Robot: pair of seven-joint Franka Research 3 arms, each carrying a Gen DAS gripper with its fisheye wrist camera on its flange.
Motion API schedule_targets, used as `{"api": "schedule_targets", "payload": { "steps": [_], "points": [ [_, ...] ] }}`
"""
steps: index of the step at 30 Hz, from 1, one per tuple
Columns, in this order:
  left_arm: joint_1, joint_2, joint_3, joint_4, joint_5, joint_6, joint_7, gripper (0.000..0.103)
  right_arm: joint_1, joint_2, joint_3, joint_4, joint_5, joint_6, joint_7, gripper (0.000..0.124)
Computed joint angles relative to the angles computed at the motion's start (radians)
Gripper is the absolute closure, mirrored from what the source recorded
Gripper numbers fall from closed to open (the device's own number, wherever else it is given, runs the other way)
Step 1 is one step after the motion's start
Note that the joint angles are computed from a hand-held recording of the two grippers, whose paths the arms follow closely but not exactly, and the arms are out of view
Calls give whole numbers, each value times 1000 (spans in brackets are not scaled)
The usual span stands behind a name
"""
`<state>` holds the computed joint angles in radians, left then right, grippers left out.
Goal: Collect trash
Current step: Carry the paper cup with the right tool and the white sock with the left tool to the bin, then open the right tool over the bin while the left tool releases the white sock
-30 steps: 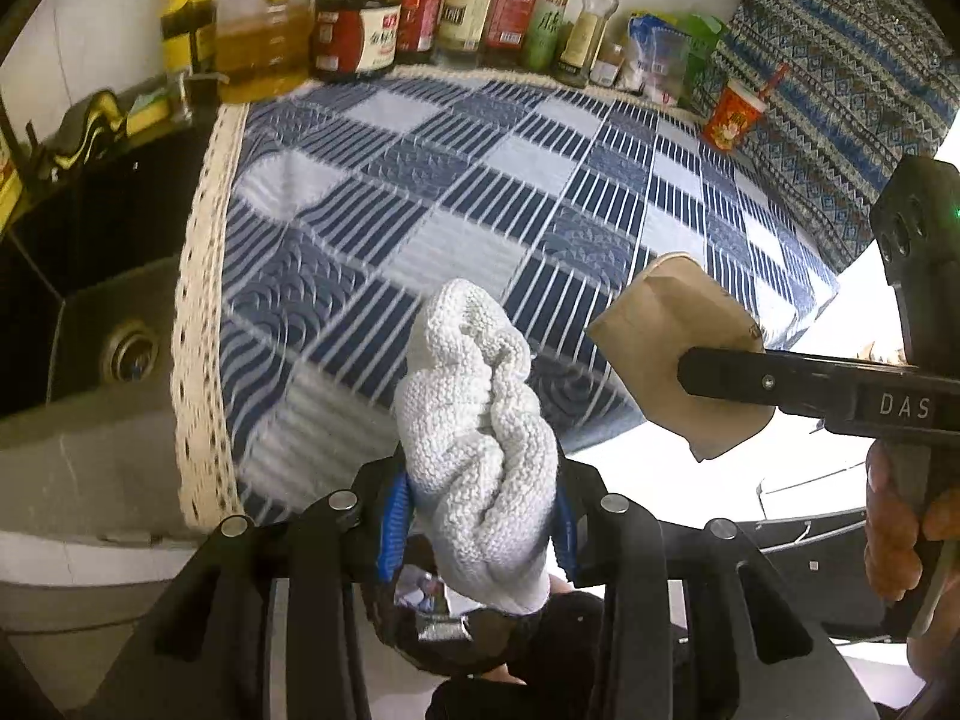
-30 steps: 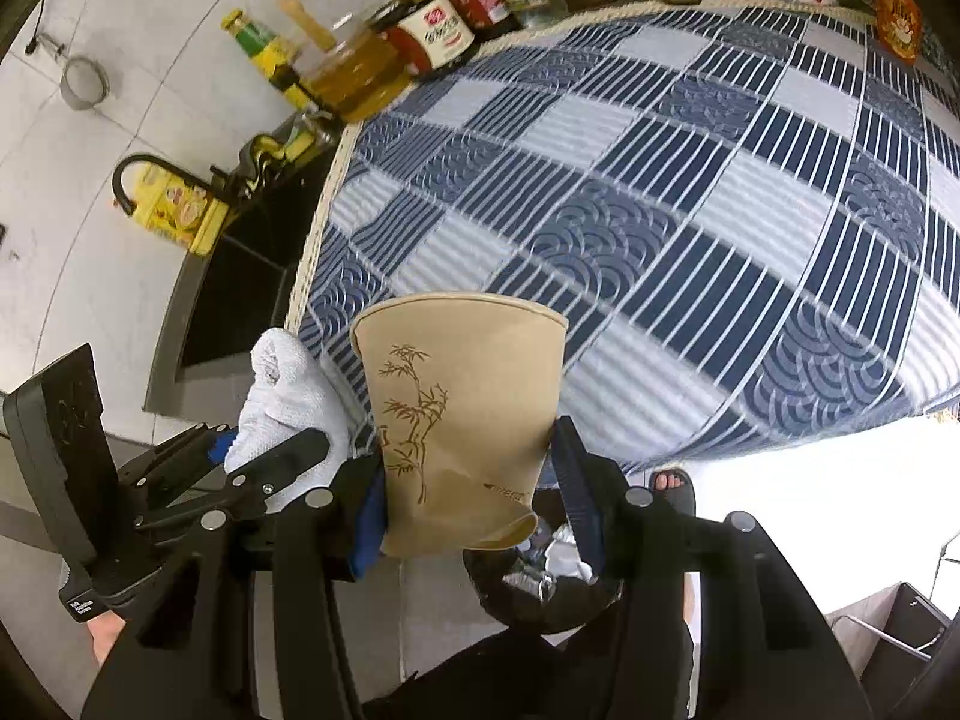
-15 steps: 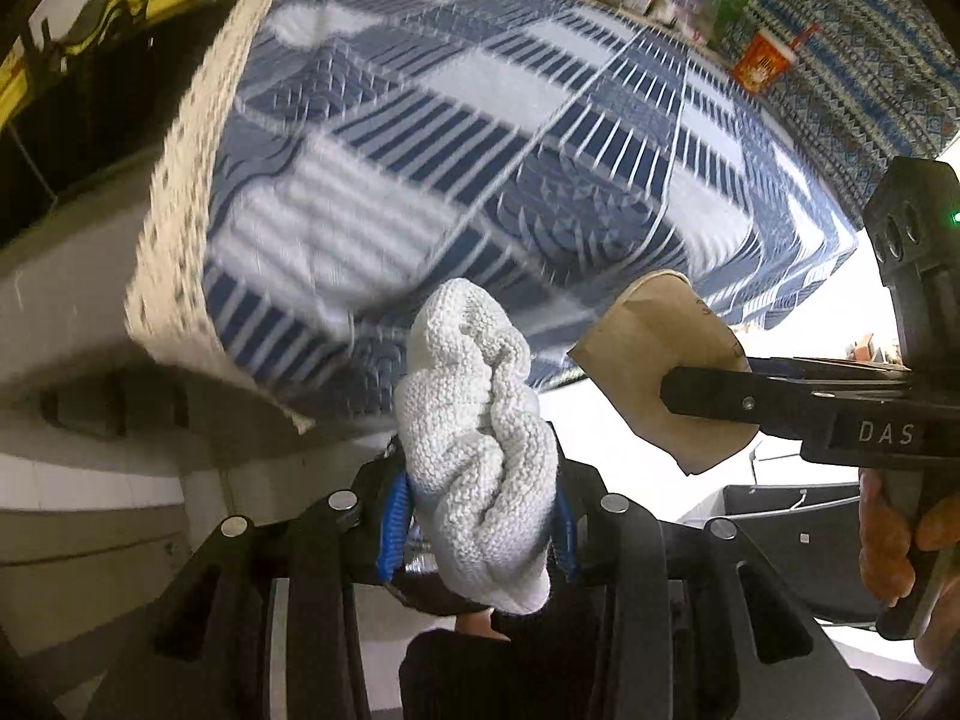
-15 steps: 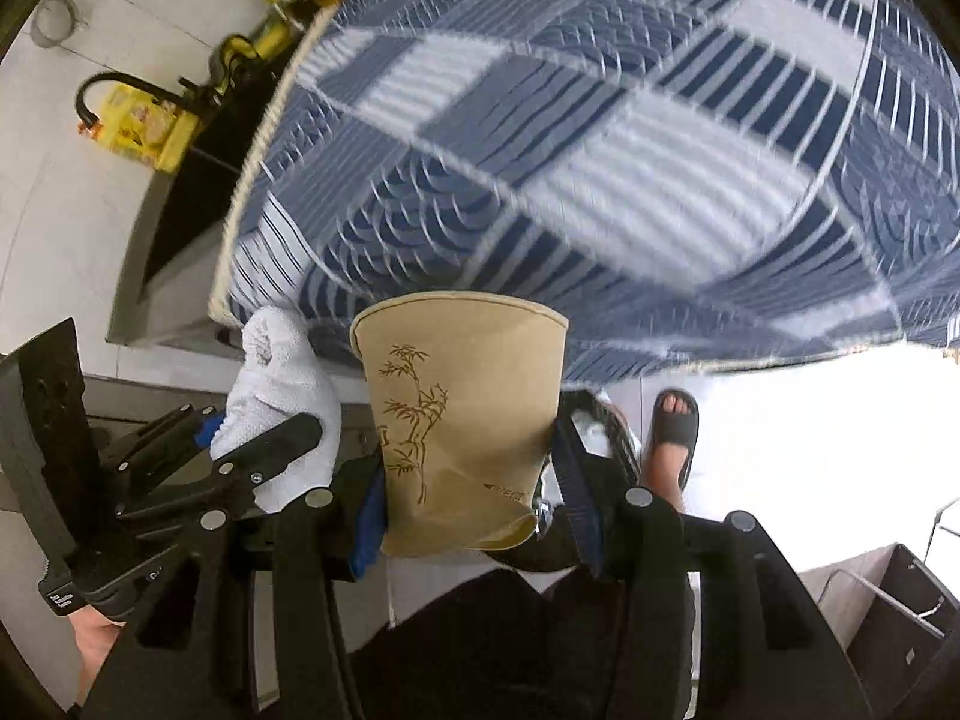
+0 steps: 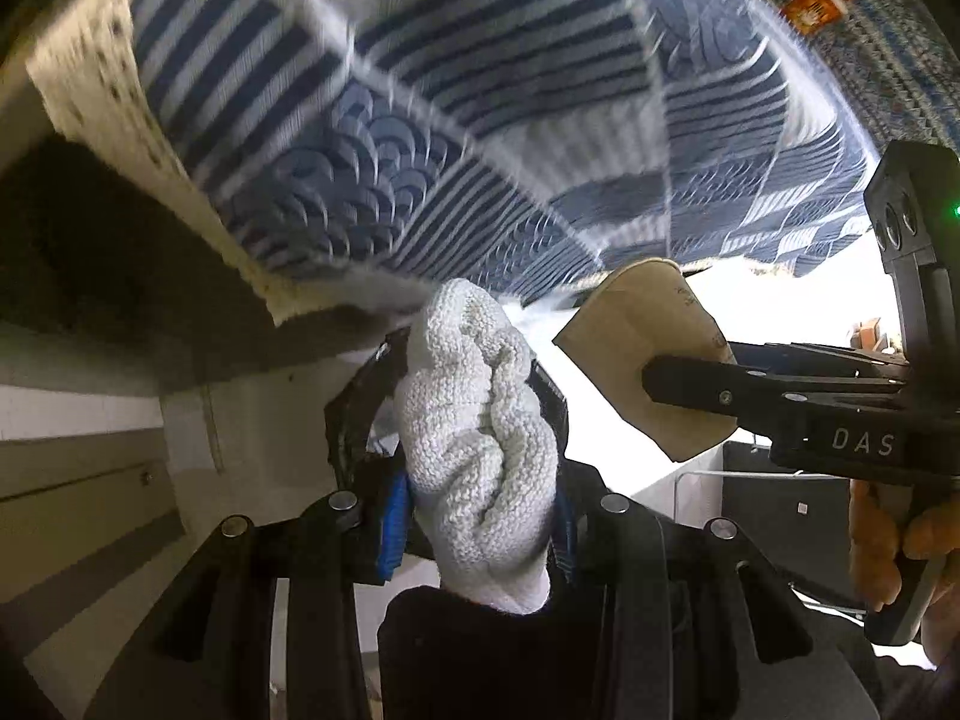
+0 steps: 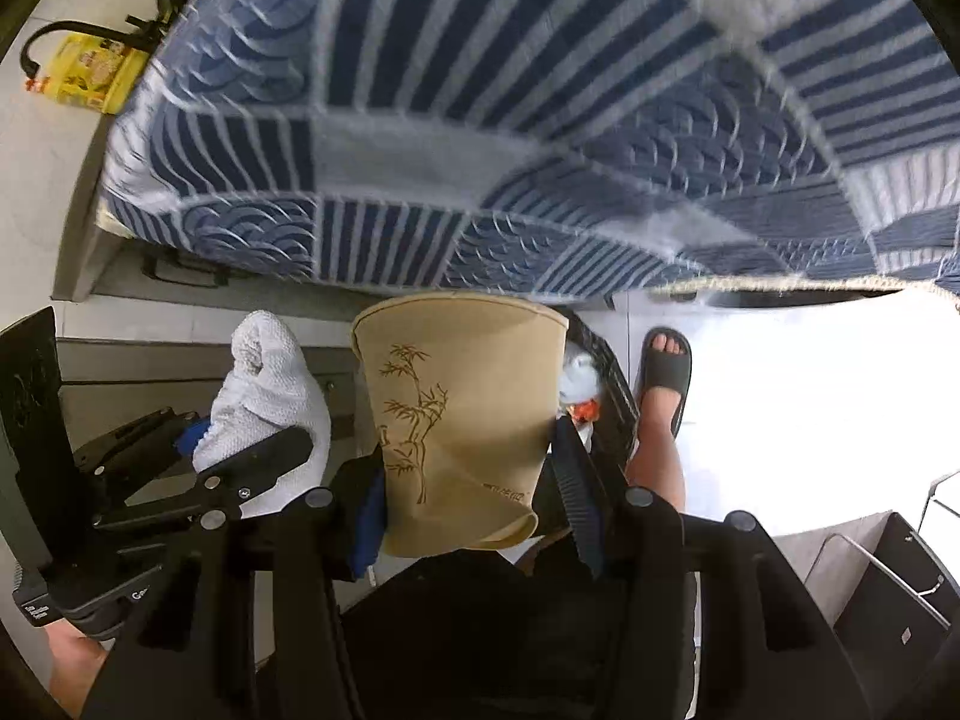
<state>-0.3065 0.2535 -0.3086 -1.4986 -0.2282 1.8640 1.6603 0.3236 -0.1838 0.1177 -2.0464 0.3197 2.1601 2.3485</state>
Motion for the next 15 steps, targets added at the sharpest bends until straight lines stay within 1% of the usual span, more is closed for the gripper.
{"api": "schedule_targets", "payload": {
  "steps": [7,9,15],
  "points": [
    [0,17,1,-53,8,9,-12,67,12,20,2,-70,43,48,3,73],
    [-1,24,1,-66,11,19,-18,67,15,26,0,-104,70,96,-12,73],
    [-3,64,-1,-93,31,37,-41,67,20,74,-11,-160,144,180,-57,73]
  ]
}}
